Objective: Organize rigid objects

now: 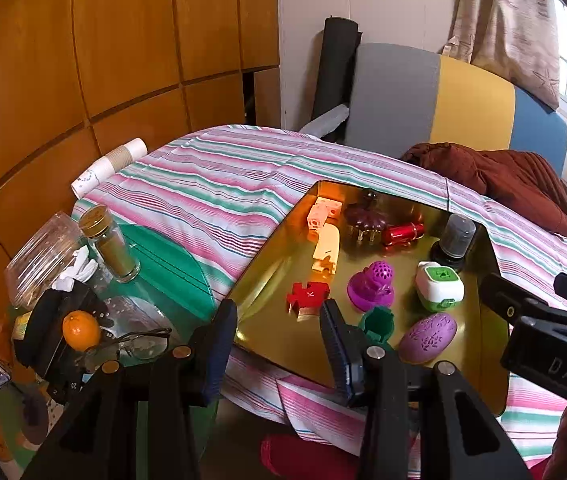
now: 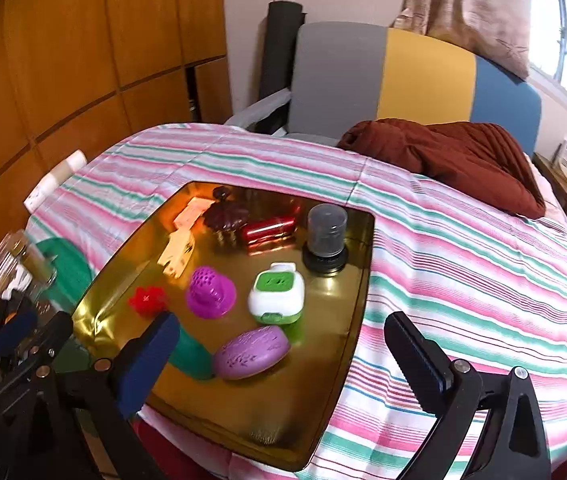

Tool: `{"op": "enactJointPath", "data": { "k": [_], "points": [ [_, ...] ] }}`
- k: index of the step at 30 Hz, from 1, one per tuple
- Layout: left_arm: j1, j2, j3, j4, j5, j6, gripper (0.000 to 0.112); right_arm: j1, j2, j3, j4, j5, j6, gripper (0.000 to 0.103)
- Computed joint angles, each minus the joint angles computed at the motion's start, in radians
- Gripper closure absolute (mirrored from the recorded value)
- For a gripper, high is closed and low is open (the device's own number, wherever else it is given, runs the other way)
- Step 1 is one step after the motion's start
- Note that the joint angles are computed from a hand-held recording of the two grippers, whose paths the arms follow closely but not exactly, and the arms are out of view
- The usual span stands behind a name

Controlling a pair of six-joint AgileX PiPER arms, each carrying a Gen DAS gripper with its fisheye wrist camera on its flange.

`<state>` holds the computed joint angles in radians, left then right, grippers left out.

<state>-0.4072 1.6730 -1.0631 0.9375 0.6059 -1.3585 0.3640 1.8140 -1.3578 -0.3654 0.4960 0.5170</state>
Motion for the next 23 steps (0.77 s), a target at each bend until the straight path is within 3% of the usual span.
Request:
{"op": "enactJointPath", "data": {
  "k": [3,9,19,23],
  "points": [
    [0.011,0.007,-0.026,-0.042,-0.005,0.047,0.069,0.011,0.001,-0.015,-0.068,0.025,0.08,0.0],
    [-0.022,0.031,-0.057,-0.019,0.065,0.055,0.069,0.03,0.0,-0.016,-0.143,0.039,0.162,0.0],
    [-0.01,0.025,-0.056,-0.09,0.027,0.113,0.069,0.036,0.003,-0.01,-0.156,0.037,0.176,0.0],
    [-0.022,0.023,-0.049,-0.055,0.027,0.081,0.069,0.029,0.009,-0.013,-0.135,0.036,0.161,0.0]
  ]
}}
